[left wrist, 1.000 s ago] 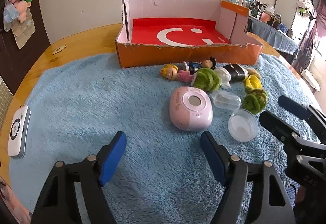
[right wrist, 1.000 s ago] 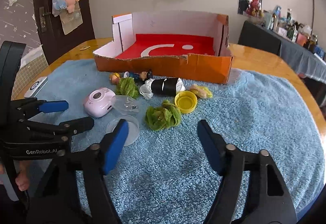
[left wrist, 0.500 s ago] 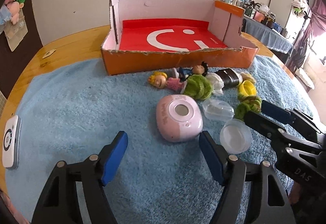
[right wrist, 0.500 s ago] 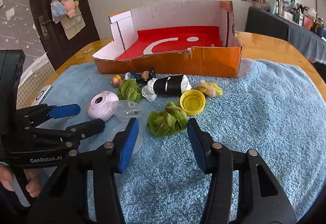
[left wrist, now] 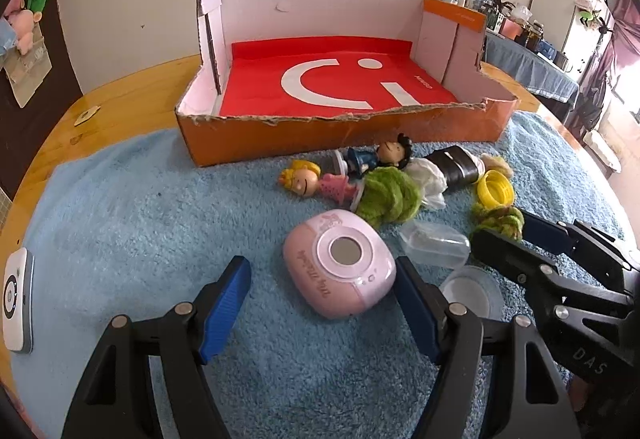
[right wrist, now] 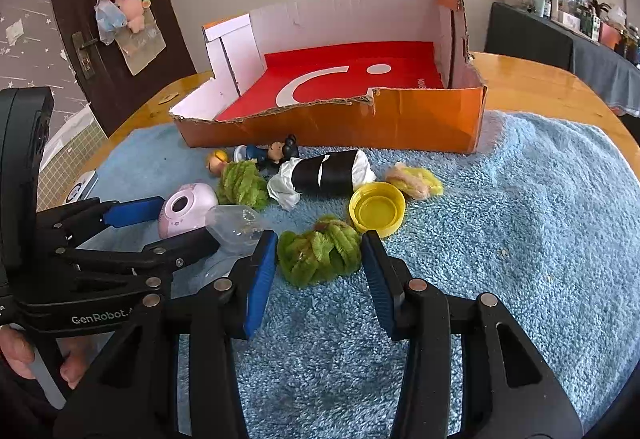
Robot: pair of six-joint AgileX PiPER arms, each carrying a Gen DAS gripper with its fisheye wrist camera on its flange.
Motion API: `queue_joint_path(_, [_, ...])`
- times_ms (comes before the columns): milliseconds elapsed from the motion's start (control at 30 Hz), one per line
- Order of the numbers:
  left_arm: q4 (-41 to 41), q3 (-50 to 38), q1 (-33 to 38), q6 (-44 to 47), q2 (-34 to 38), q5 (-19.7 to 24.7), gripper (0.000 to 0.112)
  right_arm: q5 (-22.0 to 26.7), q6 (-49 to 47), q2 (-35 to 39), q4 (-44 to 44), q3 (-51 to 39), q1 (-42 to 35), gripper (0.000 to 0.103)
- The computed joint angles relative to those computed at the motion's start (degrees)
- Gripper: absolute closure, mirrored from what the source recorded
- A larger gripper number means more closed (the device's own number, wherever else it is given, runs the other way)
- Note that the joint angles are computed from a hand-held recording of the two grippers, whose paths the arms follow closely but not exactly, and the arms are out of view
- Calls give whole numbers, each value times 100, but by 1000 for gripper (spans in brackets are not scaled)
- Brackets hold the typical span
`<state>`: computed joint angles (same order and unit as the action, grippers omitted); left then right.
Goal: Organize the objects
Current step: 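Close the left gripper on the pink gadget while the right gripper grasps the green yarn ball, then carry the pink gadget and green yarn ball into the red-lined box with both grippers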
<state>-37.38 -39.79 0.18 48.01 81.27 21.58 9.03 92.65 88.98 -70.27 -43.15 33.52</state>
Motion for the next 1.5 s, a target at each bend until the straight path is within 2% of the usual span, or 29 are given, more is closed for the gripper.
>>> queue_joint_path(100, [-199, 23, 25, 229, 11, -32, 41, -37, 1, 9, -31, 9, 6, 65])
queue_joint_path(200, [-245, 57, 18, 271, -19, -111, 57, -14, -8, 1, -43, 12, 19, 65])
queue_joint_path(467, [-572, 103, 163, 619, -72, 24, 57, 10, -250, -96, 182, 36, 75, 66])
queue_joint_path(600, [-718, 110, 300, 754, -121, 213, 57, 28, 59, -202, -107, 87, 99, 67])
queue_joint_path(1033, [-668, 142, 411, 657, -456, 459, 57, 343, -262, -497, 143, 0, 316, 67])
queue_joint_path(1500, [-546, -109, 461, 404, -751, 752, 57, 351, -1755, -640, 1379, -344, 255, 69])
